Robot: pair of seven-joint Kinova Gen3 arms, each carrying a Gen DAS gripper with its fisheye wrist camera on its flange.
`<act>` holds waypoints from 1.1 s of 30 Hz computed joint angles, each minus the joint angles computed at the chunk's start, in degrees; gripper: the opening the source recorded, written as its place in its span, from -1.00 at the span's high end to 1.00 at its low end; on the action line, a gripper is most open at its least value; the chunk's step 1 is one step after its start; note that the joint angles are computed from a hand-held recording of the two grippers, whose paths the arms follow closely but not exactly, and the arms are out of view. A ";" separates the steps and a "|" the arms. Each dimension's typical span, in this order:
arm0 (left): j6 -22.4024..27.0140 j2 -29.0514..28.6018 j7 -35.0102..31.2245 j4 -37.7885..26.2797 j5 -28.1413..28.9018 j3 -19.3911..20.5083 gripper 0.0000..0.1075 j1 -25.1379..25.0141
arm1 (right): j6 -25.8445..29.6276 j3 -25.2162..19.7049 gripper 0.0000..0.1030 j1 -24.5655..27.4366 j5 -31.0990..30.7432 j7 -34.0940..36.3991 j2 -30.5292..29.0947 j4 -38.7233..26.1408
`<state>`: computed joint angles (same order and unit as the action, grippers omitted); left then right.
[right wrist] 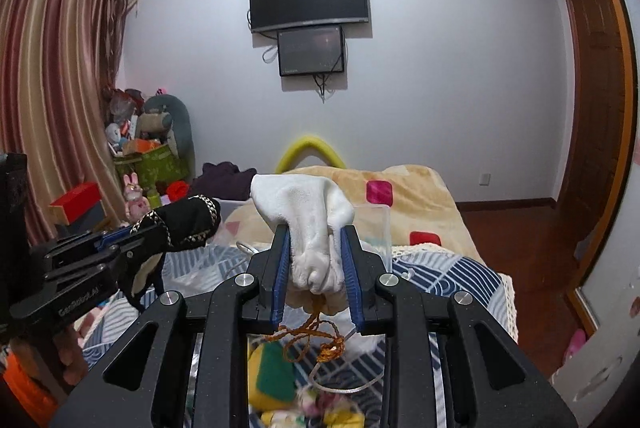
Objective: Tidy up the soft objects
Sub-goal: 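Carry the cap and pouch into the clear box and open both tools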
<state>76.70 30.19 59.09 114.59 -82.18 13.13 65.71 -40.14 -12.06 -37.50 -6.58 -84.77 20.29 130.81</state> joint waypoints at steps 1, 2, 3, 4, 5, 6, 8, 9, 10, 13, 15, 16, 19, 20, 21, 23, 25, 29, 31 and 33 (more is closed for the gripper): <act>-1.30 -0.37 -0.26 0.25 -0.51 -0.04 0.72 -0.89 | 1.65 0.37 0.56 -0.49 -0.66 0.72 0.75 -1.62; -2.82 -0.69 -0.41 0.49 -1.19 -0.14 0.72 -1.95 | 2.97 0.71 0.56 -0.98 -1.32 1.37 1.39 -2.82; -4.12 -1.05 -0.67 0.69 -1.50 -0.18 0.72 -2.90 | 4.56 1.02 0.56 -1.37 -1.81 1.94 2.00 -4.09; -5.65 -1.55 -1.15 0.94 -1.77 -0.20 0.72 -3.99 | 6.68 1.32 0.56 -1.57 -2.09 2.33 2.78 -5.78; -7.96 -2.10 -1.73 1.30 -2.47 -0.25 0.72 -5.53 | 8.68 1.64 0.56 -1.82 -2.46 2.70 3.62 -7.34; -9.34 -2.37 -2.24 1.47 -2.77 -0.33 0.72 -6.50 | 9.74 1.97 0.56 -2.15 -2.86 2.93 3.96 -7.95; -11.53 -2.16 -4.90 0.44 -2.21 -0.66 0.72 -8.59 | 13.48 3.04 0.56 -3.19 -4.05 3.89 5.23 -10.57; -12.40 -2.06 -6.01 0.12 -2.05 -0.94 0.72 -9.28 | 14.75 3.42 0.56 -3.58 -4.35 4.20 5.57 -11.25; -13.12 -1.96 -7.05 -0.23 -1.84 -1.23 0.72 -9.83 | 16.02 3.72 0.56 -3.88 -4.49 4.44 5.72 -11.86; -17.40 -2.08 -9.32 -0.76 -1.56 -2.12 0.72 -12.34 | 19.55 5.07 0.56 -4.99 -4.85 5.45 6.33 -13.47; -21.73 -2.48 -9.74 -0.41 -1.90 -2.54 0.72 -14.31 | 21.77 6.23 0.56 -5.94 -5.34 6.17 6.65 -14.52; -23.14 -2.39 -10.01 -0.45 -1.73 -2.77 0.72 -14.92 | 22.45 6.57 0.55 -6.03 -5.32 6.28 6.65 -14.77; -25.91 -2.43 -9.53 0.06 -1.80 -3.67 0.72 -15.42 | 25.00 6.89 0.50 -5.92 -4.56 6.36 6.52 -15.52; -26.51 -2.56 -8.32 0.59 -2.76 -3.93 0.71 -15.27 | 25.51 7.52 0.48 -6.42 -4.59 6.43 6.43 -15.66; -26.55 -2.57 -8.04 0.69 -2.95 -3.95 0.71 -15.13 | 25.19 9.08 0.48 -7.98 -5.55 7.06 6.13 -15.08; -25.29 -2.30 -9.71 -0.10 -1.47 -3.66 0.67 -14.48 | 26.04 10.31 0.47 -8.97 -5.98 7.91 5.91 -15.43; -24.21 -2.25 -11.97 -0.99 0.22 -3.57 0.64 -13.74 | 25.78 9.99 0.47 -8.59 -5.63 7.98 5.24 -14.76; -21.76 -2.63 -13.70 -1.80 1.64 -3.91 0.45 -11.49 | 23.65 8.37 0.34 -7.23 -5.14 7.76 3.84 -13.33; -19.78 -2.96 -13.36 -1.56 1.60 -3.71 0.24 -10.45 | 21.58 5.04 0.15 -3.84 -2.67 6.10 2.82 -11.63; -17.13 -2.89 -13.96 -2.03 2.27 -3.73 0.16 -8.90 | 19.11 3.47 0.13 -2.32 -1.33 5.07 1.71 -9.61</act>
<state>59.57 27.30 45.13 112.56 -79.91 9.40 56.81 -21.03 -8.59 -39.82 -7.91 -79.70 22.00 121.20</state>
